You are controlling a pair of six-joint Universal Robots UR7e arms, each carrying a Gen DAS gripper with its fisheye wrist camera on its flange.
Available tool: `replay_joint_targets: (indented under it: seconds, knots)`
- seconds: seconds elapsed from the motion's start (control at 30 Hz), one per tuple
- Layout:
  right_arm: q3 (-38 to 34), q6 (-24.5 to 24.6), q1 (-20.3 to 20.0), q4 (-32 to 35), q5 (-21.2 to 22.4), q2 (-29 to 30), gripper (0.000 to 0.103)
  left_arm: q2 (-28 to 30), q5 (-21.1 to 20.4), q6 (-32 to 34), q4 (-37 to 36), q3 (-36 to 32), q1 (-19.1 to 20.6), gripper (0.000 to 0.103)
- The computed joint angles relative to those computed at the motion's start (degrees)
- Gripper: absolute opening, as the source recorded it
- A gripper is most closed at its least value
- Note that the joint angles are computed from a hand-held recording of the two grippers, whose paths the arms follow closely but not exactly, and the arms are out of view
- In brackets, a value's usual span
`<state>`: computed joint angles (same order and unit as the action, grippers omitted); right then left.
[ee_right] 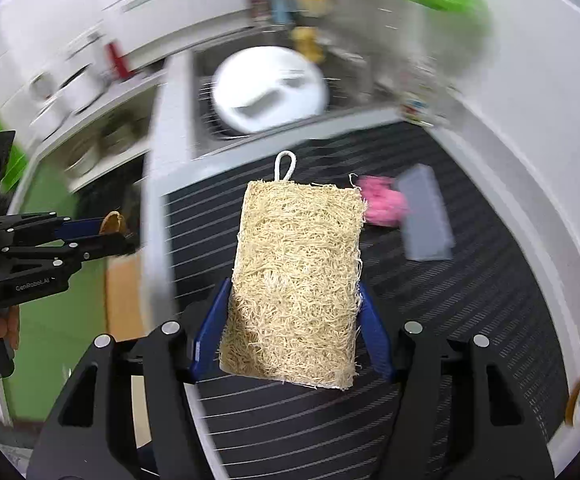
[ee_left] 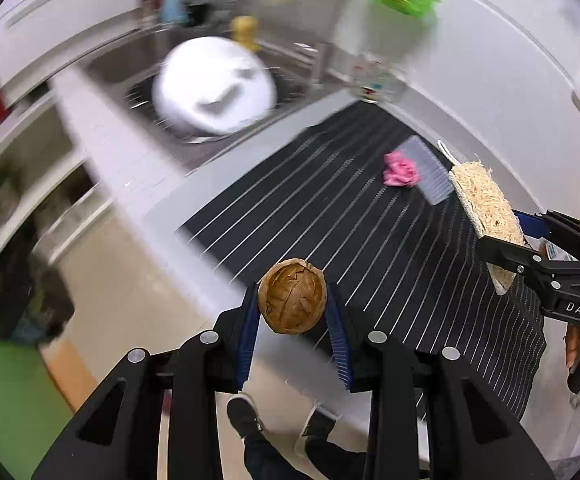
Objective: Collect trash
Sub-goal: 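Carry the loofah sponge and walnut shell down over the pink bin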
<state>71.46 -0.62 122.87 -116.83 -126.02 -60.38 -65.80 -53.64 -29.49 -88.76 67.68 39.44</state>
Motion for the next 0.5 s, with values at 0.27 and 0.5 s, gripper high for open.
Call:
replay_joint_targets:
  seconds: [0.27, 0.5]
  knots:
    - [-1.6, -5.4, 4.6, -0.3, 10.2, 6.0, 0.061, -14.3, 7.2, -19.7, 14.4, 8.3, -3.8, 0.033]
    - [-4.1, -5.1, 9.1, -0.9, 13.8, 13.7, 0.061, -24.2, 10.2, -28.5, 25.0, 12.0, -4.5, 0.033]
